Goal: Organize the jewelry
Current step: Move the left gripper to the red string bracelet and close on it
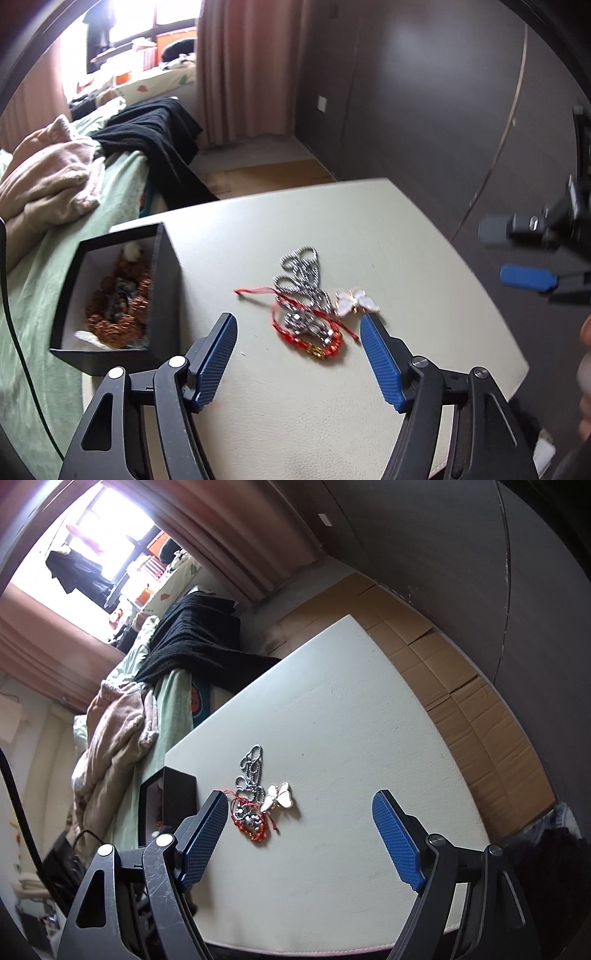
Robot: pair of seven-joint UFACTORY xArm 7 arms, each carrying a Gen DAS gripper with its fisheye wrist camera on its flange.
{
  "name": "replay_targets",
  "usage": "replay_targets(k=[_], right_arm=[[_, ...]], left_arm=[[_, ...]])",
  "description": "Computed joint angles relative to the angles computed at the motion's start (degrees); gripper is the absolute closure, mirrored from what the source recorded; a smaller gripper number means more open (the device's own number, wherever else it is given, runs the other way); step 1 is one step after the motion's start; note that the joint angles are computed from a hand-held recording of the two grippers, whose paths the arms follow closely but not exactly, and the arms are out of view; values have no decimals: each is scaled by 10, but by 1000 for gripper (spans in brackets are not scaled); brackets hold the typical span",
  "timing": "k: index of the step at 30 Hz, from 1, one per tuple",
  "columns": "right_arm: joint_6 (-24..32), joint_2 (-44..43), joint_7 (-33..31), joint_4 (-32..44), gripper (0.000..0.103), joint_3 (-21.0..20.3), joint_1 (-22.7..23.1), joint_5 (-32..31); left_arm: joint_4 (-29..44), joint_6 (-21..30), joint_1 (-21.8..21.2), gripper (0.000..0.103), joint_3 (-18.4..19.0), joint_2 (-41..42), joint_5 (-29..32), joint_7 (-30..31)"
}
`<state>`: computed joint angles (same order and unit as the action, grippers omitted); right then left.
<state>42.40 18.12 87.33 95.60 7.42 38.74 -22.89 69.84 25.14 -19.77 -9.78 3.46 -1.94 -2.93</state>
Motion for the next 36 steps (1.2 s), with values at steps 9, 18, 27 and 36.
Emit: replay_targets(k=[9, 18, 27, 36], right_arm=[[-14, -15, 1, -26, 22, 2, -13, 16], [-32, -21, -1, -42, 22, 9, -23, 32], [-31, -25, -2, -48, 22, 10, -23, 36], [-13, -12, -14, -30, 22, 12, -19, 42]], left_arm=[[23, 25, -15, 39, -2, 35, 28, -10], [46, 54, -23, 48, 2, 67, 47, -29], [39, 67, -10, 87, -1, 55, 24, 1], [18, 70, 5, 89, -3, 17, -39, 48]])
